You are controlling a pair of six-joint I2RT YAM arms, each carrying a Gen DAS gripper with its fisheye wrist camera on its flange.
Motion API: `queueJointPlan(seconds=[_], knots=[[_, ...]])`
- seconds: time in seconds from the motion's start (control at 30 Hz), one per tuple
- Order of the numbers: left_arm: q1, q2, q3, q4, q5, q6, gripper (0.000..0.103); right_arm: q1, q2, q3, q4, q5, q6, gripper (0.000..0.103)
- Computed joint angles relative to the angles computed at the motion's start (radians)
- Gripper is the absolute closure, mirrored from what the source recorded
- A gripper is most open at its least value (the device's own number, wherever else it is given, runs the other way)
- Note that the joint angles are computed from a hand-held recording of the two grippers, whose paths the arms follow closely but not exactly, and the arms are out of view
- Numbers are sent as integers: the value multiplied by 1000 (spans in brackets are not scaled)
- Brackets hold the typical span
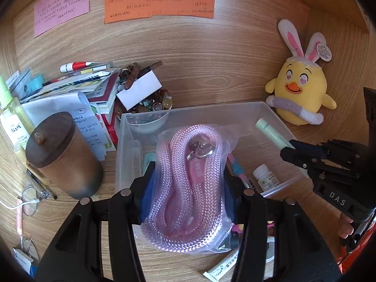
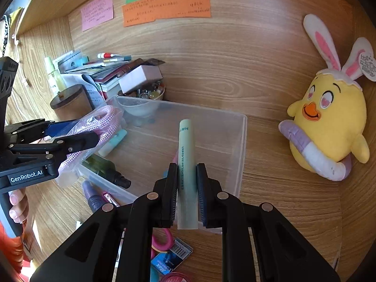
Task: Organize objects
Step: 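Drop lanyard bag into box with left tool while right drops green tube in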
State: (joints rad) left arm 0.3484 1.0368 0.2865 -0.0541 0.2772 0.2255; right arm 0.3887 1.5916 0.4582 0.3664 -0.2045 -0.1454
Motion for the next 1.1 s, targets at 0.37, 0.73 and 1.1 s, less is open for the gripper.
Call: queueJointPlan(seconds=[0.37,0.73,1.1], knots=[[-59,90,17,58,-43,-9,52,41,111,69,-30,12,-5,89],[-55,-147,-17,-104,-8,2,27,31,17,25,-67,1,-10,79],[58,-473,-112,-354,34,117,13,-43,-284,-177,-85,-38,-48,52]])
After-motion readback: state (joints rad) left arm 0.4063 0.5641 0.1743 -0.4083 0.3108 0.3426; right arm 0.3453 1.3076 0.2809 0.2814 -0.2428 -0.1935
